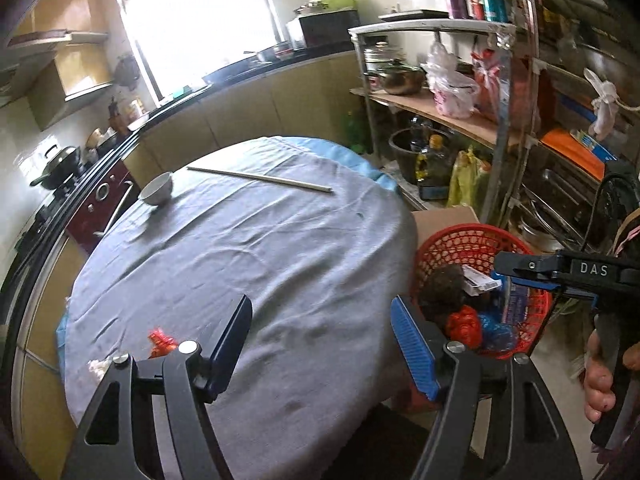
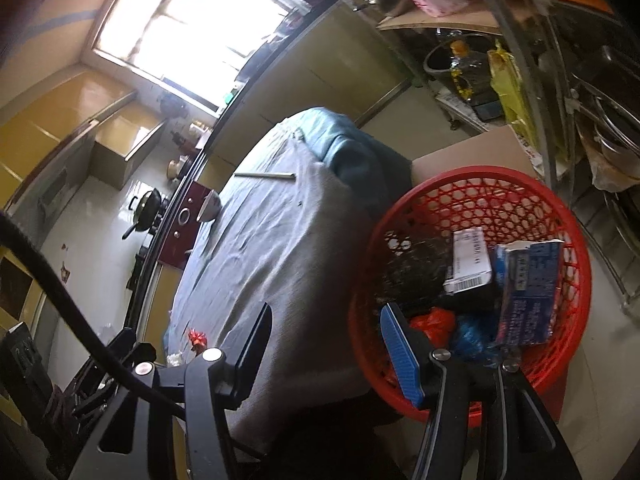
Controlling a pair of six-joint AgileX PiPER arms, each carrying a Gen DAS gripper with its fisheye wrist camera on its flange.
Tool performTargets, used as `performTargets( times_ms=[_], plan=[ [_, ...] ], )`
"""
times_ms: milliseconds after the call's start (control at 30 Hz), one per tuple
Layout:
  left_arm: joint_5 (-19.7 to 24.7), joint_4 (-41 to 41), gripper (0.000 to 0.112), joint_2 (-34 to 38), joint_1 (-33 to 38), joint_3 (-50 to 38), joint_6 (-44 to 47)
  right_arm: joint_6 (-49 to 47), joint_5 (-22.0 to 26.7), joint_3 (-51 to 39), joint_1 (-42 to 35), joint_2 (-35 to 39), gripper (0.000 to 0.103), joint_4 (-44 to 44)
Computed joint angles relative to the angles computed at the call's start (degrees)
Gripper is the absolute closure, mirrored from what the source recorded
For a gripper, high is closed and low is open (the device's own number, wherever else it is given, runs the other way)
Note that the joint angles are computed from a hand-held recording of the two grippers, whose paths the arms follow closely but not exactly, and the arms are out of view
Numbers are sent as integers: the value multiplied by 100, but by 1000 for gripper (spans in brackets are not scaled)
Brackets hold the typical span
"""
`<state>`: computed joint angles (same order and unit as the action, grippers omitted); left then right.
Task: Collect trash
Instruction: 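Withdraw both open tools from the basket and move over the table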
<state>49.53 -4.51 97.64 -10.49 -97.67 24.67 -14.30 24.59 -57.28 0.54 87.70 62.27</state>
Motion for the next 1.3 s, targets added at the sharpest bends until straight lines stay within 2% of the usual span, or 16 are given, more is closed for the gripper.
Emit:
performTargets(
  times_ms=[367,633,767,1100,1300],
  plan=[
    [39,-537,37,-177,930,105,376,1711,-17,-867,821,244,42,-1818],
    [212,-1037,37,-108,1905,40,722,3401,264,-1831,1669,685,41,-3751],
    [277,-1256,37,15,2414,-60,854,3850,436,-2260,2029,923,40,-4292],
    [479,-1438,37,962,3857,-1127,581,4565,1250,-3697,2739,1743,39,-5250],
    [632,-1151,37,1887,4470,-2158,150,4661,2211,-5379,3052,2699,39,-5610]
  ],
)
